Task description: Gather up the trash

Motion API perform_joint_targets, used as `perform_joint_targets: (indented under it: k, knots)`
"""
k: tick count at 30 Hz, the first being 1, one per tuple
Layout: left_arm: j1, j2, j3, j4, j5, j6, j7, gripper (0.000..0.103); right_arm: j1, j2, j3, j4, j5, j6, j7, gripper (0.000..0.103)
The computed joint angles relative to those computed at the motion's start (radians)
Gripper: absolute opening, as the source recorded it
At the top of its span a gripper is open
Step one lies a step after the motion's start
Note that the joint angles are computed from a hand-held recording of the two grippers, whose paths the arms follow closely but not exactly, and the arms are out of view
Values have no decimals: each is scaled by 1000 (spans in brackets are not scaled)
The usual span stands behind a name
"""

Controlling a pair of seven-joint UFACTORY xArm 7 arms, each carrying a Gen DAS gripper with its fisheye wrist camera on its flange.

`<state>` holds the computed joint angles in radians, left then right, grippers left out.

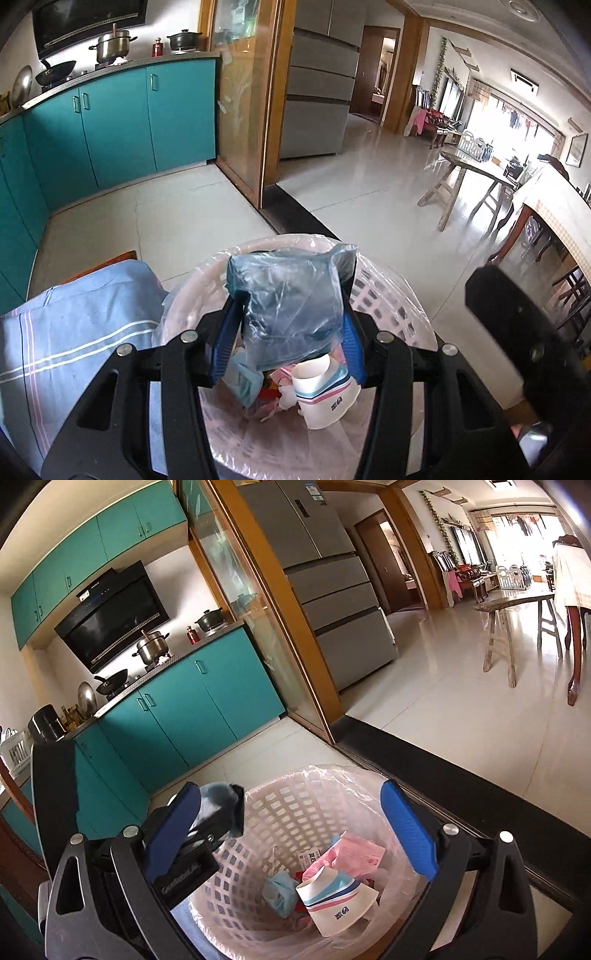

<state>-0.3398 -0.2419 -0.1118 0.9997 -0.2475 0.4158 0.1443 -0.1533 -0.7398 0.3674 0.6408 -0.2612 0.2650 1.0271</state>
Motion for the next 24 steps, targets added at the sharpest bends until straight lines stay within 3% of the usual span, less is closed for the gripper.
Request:
perform_joint_targets:
  k: [2, 3, 4, 5, 6, 12, 17, 21, 24]
  knots:
    - [-5, 11, 0, 7, -5, 7, 4, 58, -2, 10, 6, 9, -3, 4, 1, 96]
    - [-15, 13, 10, 9, -30, 18, 24, 81, -4, 10, 9, 10, -4, 5, 5, 96]
    - [-7, 17, 4, 9, -18, 7, 16, 97, -2, 13, 9, 12, -6, 6, 4, 96]
    - [6, 18, -8, 0, 9, -29, -5, 100, 2, 15, 6, 14, -7, 9, 1, 96]
    - [20, 4, -14, -25, 37, -59, -22, 100, 5, 14, 4, 13, -8, 12, -1, 96]
    - [34, -76, 57, -65, -3, -17, 26, 100, 22, 35, 7, 31, -16, 24, -12, 96]
    - [85, -242, 87, -175, 35, -14, 55, 100, 38, 44, 26, 44, -31, 31, -13, 96]
    - [187, -441, 121, -327, 109, 5, 51, 100, 80, 70, 38, 71, -38, 41, -35, 96]
    - [285, -595, 168, -432, 144, 99, 23, 100, 140, 121, 59, 116, -51, 66, -83, 96]
